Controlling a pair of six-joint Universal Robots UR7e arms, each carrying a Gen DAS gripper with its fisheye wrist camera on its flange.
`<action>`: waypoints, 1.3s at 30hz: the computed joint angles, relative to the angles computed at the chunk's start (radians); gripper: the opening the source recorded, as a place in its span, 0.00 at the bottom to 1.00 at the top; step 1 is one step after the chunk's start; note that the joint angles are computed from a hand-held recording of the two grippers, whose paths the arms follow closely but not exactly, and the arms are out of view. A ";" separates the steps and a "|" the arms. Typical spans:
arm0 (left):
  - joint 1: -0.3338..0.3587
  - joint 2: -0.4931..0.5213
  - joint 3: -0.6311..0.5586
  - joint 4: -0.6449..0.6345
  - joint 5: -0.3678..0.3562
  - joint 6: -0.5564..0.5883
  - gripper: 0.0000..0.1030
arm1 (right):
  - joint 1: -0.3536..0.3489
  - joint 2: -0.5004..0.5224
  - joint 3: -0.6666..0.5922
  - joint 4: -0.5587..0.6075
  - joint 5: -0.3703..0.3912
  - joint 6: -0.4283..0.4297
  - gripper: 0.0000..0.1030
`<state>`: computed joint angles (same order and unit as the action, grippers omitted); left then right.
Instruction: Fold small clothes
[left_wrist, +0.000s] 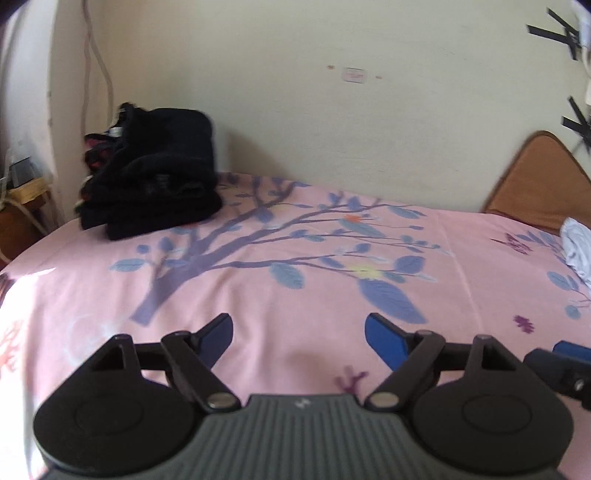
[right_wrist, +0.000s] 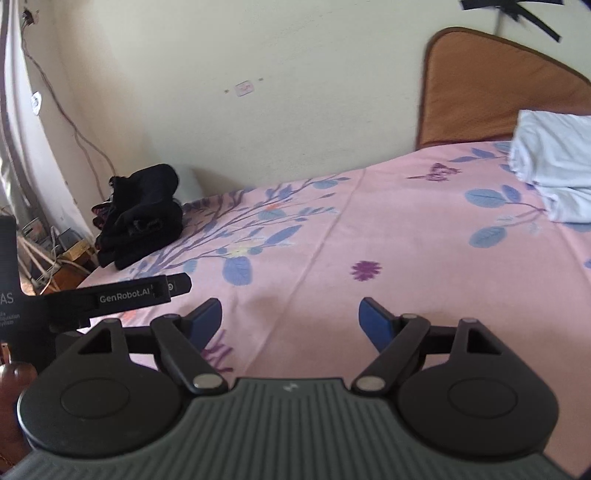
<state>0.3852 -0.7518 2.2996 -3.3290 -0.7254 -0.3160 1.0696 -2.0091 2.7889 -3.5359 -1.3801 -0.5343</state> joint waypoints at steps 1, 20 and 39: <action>0.002 -0.018 0.018 0.016 0.038 -0.034 0.80 | 0.048 0.052 -0.017 -0.021 -0.021 -0.015 0.81; -0.004 -0.066 0.114 -0.005 0.242 -0.069 1.00 | 0.122 0.231 -0.067 -0.042 0.035 -0.007 0.85; -0.013 -0.064 0.132 -0.075 0.186 0.013 1.00 | 0.130 0.239 -0.068 -0.045 0.026 -0.007 0.87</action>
